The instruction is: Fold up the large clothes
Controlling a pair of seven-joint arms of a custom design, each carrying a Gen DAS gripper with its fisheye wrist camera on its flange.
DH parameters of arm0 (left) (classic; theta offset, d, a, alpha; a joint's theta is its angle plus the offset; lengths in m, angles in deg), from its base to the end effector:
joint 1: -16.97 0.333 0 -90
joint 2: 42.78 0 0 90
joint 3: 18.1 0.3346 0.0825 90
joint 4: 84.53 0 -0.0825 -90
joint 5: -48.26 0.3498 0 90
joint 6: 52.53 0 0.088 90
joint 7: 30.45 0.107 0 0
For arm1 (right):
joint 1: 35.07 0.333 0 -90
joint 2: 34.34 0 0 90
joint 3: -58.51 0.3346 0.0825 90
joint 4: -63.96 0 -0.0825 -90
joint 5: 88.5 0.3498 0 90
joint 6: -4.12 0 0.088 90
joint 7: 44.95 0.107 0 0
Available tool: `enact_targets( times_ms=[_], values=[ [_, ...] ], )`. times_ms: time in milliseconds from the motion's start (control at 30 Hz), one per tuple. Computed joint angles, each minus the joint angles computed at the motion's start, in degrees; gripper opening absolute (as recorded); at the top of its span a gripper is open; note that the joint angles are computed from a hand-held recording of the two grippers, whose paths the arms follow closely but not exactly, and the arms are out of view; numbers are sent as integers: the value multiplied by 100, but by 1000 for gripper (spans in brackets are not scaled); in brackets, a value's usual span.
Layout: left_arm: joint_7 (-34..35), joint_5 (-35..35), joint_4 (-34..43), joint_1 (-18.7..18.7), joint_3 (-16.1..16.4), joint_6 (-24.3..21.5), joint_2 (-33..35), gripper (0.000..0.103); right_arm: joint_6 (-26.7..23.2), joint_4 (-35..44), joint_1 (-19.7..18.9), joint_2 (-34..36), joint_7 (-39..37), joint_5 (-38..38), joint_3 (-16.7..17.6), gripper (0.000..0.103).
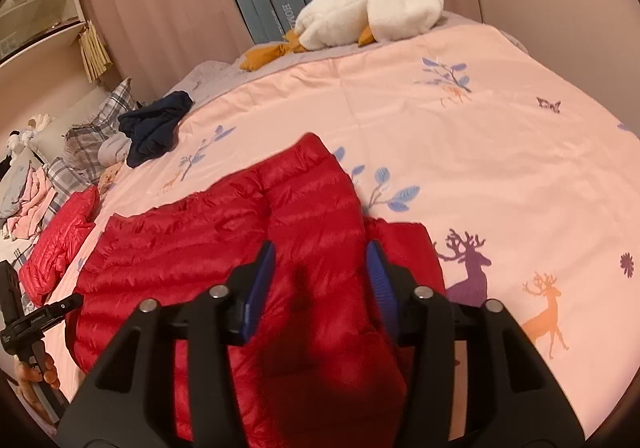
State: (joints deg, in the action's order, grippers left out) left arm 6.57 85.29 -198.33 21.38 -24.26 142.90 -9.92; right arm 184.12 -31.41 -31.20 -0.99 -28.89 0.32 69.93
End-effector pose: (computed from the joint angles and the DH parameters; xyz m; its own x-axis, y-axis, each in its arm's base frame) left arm 0.6305 -0.0781 0.3112 0.0804 -0.9253 0.3706 -0.7033 -0.3161 -0.6367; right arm 0.6645 0.0667 0.3435 0.0639 -0.9499 -0.3058 -0.6598 0.1897 -0.7271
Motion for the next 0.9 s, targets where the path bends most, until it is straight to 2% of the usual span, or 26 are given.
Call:
enact_targets(
  times_ms=[33,67,233,367,433,533,633,700,767,900],
  values=[
    [9,-104,-39,-210,240,48,-43,50,1,15,-16,-9,-148,104,33,49],
    [21,-140,-69,-258,308,78,-63,50,1,22,1,-14,-216,147,29,49],
    [262,-624,-181,-1083,1166,165,-187,50,34,104,177,2,-541,254,-41,49],
    [608,-1010,-212,-1629,1641,216,-235,50,79,137,316,70,-58,-376,-87,49],
    [794,-1151,-215,-1793,1759,236,-246,50,3,104,466,115,629,-1081,-258,49],
    [1051,-1256,-142,-1891,1760,194,-221,50,-444,110,1088,281,2365,-2508,-1142,49],
    [1208,-1256,-29,-1881,1659,72,-160,50,-940,257,1388,502,3495,-3358,-1681,50],
    [1279,-1179,78,-1828,1550,-68,-93,50,-1058,308,1330,576,3743,-3584,-1662,50],
    [1284,-1001,211,-1574,1222,-288,-24,50,-1212,366,1232,625,3963,-3771,-1606,50],
    [1168,-814,375,-1567,1184,-511,85,51,-1432,467,975,685,4264,-4054,-1379,50]
  ],
)
